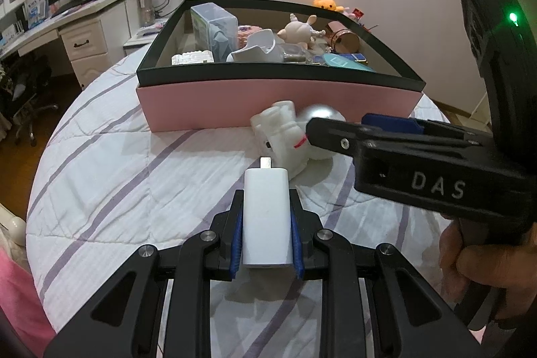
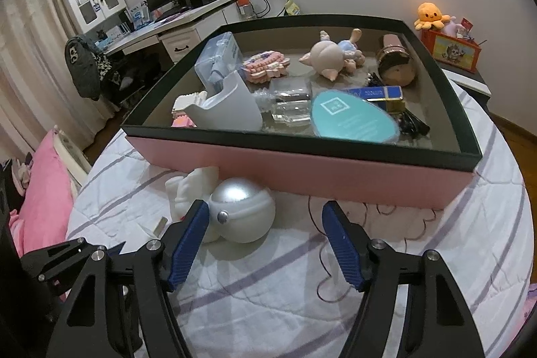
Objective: Organize rigid objects
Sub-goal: 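Grasp the white silver-ball toy with the right tool while the left holds the power bank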
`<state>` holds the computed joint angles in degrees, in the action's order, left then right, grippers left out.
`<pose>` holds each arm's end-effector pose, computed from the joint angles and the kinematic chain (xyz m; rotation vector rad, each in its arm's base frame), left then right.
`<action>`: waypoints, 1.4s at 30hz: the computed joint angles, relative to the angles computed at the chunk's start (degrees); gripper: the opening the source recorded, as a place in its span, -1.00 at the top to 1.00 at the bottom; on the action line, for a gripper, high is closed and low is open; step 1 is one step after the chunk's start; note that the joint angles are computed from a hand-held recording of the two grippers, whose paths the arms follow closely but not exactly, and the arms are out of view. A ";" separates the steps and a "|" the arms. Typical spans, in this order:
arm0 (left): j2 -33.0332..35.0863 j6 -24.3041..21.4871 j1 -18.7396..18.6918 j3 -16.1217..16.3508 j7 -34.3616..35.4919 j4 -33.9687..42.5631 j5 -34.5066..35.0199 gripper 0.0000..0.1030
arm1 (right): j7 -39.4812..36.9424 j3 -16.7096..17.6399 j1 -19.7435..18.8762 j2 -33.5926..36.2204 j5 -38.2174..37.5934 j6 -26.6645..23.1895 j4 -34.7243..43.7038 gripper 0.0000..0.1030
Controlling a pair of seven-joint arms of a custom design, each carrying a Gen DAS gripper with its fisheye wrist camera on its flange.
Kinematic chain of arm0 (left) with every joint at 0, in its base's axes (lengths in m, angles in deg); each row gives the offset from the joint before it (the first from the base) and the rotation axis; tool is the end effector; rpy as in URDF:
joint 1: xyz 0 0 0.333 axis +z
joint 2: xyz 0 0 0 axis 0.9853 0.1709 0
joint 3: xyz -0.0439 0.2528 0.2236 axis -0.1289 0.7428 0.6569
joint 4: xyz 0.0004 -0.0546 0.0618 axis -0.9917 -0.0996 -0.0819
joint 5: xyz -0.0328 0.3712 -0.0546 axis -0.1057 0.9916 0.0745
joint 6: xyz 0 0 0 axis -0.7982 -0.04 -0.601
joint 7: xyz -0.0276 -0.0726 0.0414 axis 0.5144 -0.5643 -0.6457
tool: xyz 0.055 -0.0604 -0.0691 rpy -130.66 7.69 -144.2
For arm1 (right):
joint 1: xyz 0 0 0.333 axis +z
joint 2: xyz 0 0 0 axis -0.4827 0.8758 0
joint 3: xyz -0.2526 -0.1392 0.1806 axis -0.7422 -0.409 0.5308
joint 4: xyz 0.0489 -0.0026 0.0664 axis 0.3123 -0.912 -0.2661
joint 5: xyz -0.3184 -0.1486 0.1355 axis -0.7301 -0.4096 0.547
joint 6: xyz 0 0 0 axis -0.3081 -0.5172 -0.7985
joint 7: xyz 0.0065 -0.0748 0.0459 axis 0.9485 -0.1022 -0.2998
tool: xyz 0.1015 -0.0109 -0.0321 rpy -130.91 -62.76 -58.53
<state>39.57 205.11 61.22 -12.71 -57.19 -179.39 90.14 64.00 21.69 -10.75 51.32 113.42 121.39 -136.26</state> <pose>0.3440 -0.3115 0.4095 -2.0156 1.6642 -0.7479 0.4664 0.1484 0.4310 -2.1319 1.1683 -0.1463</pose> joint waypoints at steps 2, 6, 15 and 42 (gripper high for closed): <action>0.16 -0.51 -0.09 -0.15 0.03 0.19 0.03 0.55 | -0.66 -0.23 0.00 0.60 0.26 -1.50 0.84 -0.39; -0.01 -0.62 -0.28 -0.08 -0.10 0.03 -0.13 0.55 | -3.36 -1.54 -1.07 2.00 2.65 -8.88 3.10 -0.12; -1.33 -1.17 -0.57 -0.24 0.69 -0.67 -1.29 0.55 | -5.89 -1.02 -2.11 0.05 4.43 -10.91 1.75 0.21; -6.79 -2.05 -0.11 -0.87 1.91 -4.19 -4.33 0.55 | -4.74 -1.63 -4.51 5.08 5.67 -27.52 6.43 0.10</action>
<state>32.77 203.07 61.11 -13.59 -55.28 -183.58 85.81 59.26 20.06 -15.26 56.40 119.10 93.88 -129.83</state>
